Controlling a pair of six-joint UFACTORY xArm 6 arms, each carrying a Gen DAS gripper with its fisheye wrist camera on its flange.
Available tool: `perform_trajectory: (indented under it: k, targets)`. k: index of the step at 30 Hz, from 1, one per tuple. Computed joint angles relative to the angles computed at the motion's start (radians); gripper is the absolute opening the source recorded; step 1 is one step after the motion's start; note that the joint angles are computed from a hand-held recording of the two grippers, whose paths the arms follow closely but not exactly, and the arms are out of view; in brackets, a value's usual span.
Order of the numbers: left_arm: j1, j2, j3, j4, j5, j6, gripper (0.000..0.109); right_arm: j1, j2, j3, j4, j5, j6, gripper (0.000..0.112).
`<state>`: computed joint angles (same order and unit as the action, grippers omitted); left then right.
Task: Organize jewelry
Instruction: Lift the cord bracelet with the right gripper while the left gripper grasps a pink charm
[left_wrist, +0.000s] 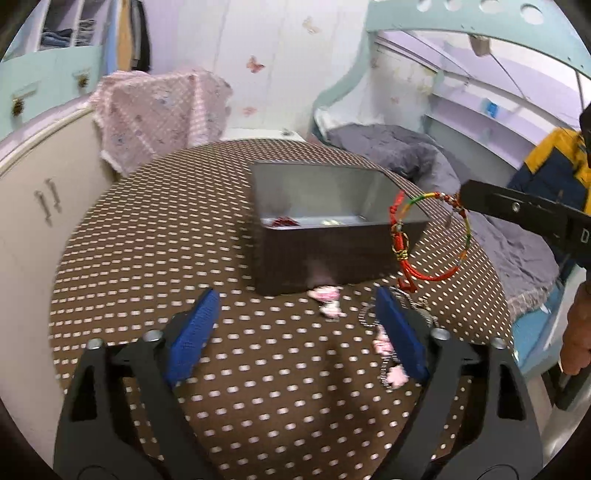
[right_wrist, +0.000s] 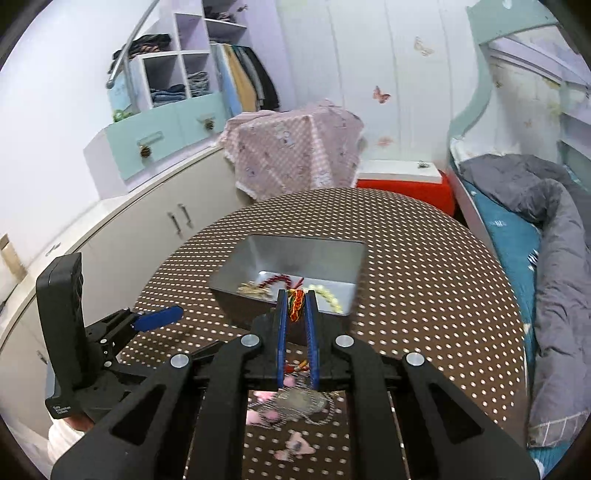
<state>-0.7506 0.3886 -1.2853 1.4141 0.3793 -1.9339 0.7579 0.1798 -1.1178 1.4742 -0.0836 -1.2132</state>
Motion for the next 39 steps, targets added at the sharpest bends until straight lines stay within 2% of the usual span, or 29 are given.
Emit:
perform_trajectory:
  k: [2,5,10,14,16,17,20,28,39]
  targets:
    - [0.009,0.032,-0.032,-0.017,-0.046,0.034,0.072,-0.009,0.005,0.005,0.001,-0.004,0.011,0.008]
    - [0.017,0.079,-0.077,-0.106,-0.078,0.136,0.055,-0.018,0.006,0.013,0.024,-0.008,0.001,0.008]
    - [0.018,0.14,-0.129,-0.318,-0.067,0.334,0.037,-0.034,0.004,0.017,0.081,-0.007,-0.045,0.008]
    - [0.016,0.144,-0.131,-0.361,-0.058,0.379,0.03,-0.042,0.005,0.017,0.094,0.001,-0.053,0.008]
    - [0.01,0.144,-0.135,-0.38,-0.038,0.405,0.023,-0.043,0.008,0.018,0.076,0.006,-0.034,0.008]
    - [0.01,0.144,-0.135,-0.385,-0.036,0.414,0.016,-0.044,0.008,0.018,0.077,0.008,-0.035,0.008]
    - [0.008,0.145,-0.137,-0.381,-0.03,0.415,0.014,-0.047,0.008,0.018,0.087,0.016,-0.044,0.008]
    - [-0.011,0.117,-0.127,-0.26,0.008,0.34,0.014,-0.05,0.0,0.013,0.139,0.02,-0.102,0.008]
    - [-0.049,0.054,-0.097,-0.141,0.071,0.254,0.014,-0.043,-0.022,-0.011,0.322,0.013,-0.306,0.008]
